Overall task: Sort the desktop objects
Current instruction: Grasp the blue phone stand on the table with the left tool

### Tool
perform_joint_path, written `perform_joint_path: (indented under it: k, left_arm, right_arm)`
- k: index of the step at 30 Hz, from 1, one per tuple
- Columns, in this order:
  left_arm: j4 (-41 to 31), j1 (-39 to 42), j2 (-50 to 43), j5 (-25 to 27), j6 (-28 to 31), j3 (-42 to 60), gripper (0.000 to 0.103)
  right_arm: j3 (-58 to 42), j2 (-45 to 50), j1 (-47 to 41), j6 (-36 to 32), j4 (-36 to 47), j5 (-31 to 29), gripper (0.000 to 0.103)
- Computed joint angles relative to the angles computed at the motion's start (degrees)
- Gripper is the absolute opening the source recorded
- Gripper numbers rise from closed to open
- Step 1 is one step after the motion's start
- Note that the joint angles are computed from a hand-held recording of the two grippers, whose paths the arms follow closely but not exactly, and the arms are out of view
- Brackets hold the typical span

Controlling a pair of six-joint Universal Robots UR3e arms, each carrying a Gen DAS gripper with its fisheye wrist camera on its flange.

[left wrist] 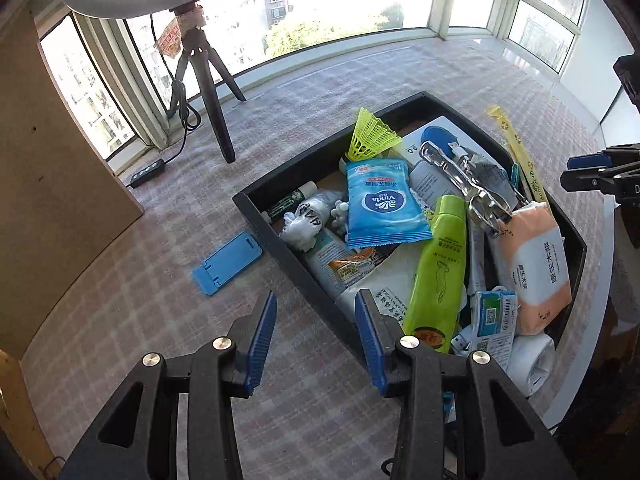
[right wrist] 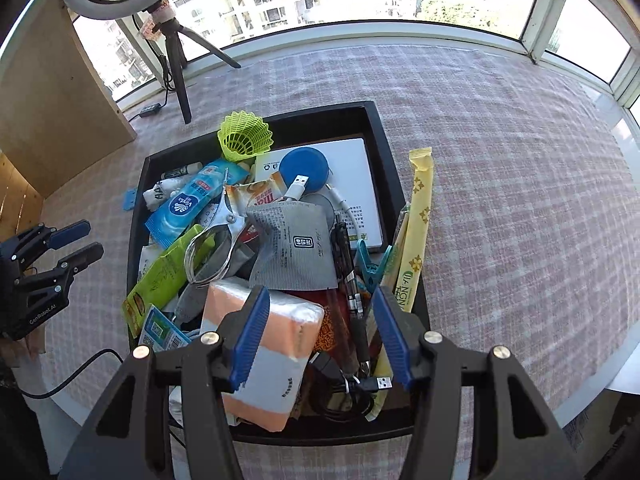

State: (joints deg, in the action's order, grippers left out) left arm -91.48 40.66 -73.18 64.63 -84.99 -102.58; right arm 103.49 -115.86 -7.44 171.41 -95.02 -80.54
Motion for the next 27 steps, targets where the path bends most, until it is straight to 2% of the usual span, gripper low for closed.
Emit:
perform_joint_path:
  k: [2,4,9,14,20,27]
  left_arm:
    - [4.2,0.0,-3.4,0.9,0.9,0.6,0.043]
    - [7.4,-0.3,-7.8,1.2,2.5,2.4,0.053]
    - [12.6,-4.2,-19.6,4.2,3.9,9.6,0.055]
    - [16.9,-10.3,-28.4,8.1,5.6,14.6,0.057]
    - [21.1,-15.8,-35.9,11.6,7.2,17.6,0.058]
    - [22.0,-19.1,-39.4,12.9,10.3,18.6,0.058]
  right_arm:
    - [1.9,-4.1,-1.7,0.2,2.3,1.2,0.054]
    - [3.7,-8.4,-3.4,0.6,4.8,1.9,0.057]
    - [7.2,-18.2,-6.1,2.1,11.9,2.4,0.058]
    - [8.9,-24.4,-6.2,6.5,18.4,1.0,0.058]
    - [8.2,-28.4,-8.1,9.9,24.9,-0.4,0.058]
    - [7.7,-26.3,-3.4,17.2,24.3,-2.2,0.058]
